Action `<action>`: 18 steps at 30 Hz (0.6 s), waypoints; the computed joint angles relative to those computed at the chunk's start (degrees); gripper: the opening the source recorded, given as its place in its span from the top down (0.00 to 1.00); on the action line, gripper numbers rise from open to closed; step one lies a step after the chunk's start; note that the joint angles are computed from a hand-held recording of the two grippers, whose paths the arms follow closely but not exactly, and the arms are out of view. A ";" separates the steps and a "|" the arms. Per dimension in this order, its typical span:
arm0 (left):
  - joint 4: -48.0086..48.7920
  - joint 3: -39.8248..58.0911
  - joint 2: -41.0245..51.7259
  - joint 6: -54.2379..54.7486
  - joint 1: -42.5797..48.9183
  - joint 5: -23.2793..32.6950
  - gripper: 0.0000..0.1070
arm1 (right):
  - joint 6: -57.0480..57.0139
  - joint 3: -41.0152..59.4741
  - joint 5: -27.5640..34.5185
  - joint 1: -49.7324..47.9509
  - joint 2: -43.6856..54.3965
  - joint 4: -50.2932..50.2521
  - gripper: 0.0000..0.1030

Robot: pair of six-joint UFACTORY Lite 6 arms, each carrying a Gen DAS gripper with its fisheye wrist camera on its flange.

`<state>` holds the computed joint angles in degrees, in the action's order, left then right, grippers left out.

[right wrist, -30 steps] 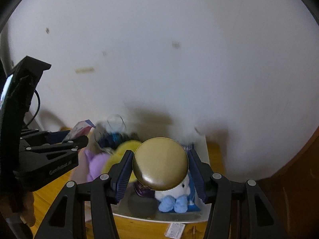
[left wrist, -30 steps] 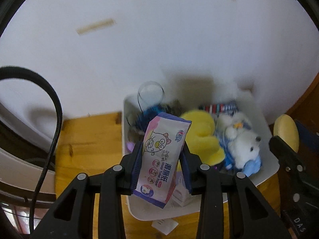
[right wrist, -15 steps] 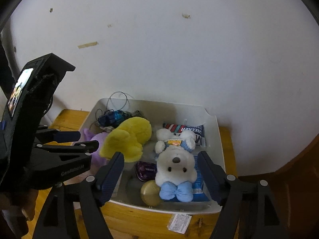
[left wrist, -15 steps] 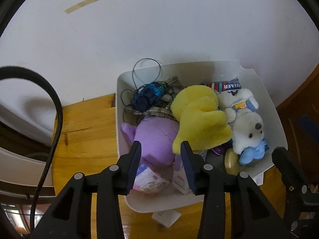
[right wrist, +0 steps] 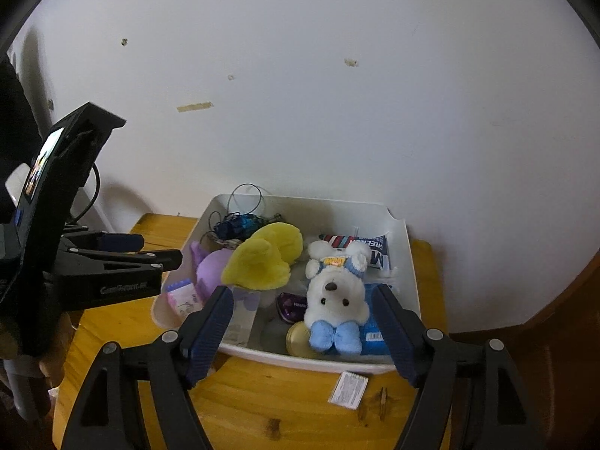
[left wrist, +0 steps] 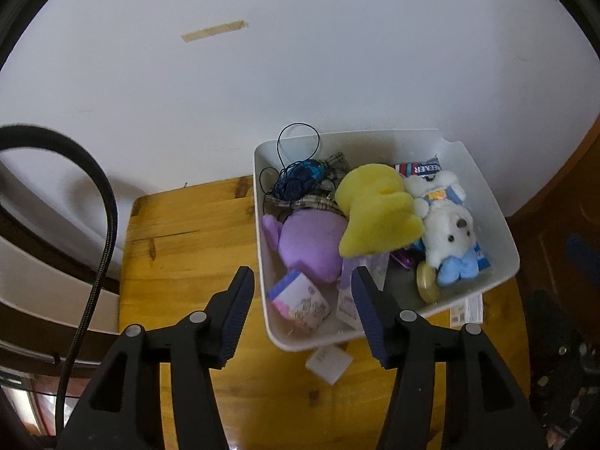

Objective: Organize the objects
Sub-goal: 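Withdraw both grippers from the tray toward the white boxes on the table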

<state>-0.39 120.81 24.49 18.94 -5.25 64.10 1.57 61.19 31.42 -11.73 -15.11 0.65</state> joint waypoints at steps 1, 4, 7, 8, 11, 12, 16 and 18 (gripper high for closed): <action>0.15 -1.99 -1.75 0.53 0.12 -0.75 0.45 | -0.05 -0.36 0.68 0.11 -1.11 0.26 0.25; 0.06 -6.96 -6.80 2.34 0.70 -2.16 0.45 | 1.24 -1.94 2.67 0.99 -4.91 -0.79 0.25; -1.11 -10.02 -10.82 4.59 1.65 -2.21 0.45 | 3.13 -3.24 4.64 2.19 -8.24 -2.65 0.25; -1.43 -11.04 -12.19 5.26 1.85 -2.32 0.45 | 4.14 -3.72 5.33 2.78 -9.45 -3.63 0.25; -1.64 -14.49 -16.60 7.01 2.14 -2.98 0.45 | 5.49 -4.71 7.24 3.93 -12.69 -4.78 0.25; -1.93 -15.44 -18.05 7.74 2.34 -2.86 0.45 | 6.17 -4.94 8.01 4.47 -13.88 -5.38 0.25; -3.18 -18.65 -22.68 10.00 3.13 -2.59 0.44 | 8.95 -5.53 10.88 6.87 -17.69 -8.06 0.25; -3.57 -20.71 -25.12 11.02 3.50 -2.88 0.43 | 11.17 -5.89 12.41 8.60 -19.62 -10.03 0.25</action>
<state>-3.96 100.11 -0.63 29.96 -1.75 61.22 12.74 55.30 43.83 -3.12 -34.73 -9.38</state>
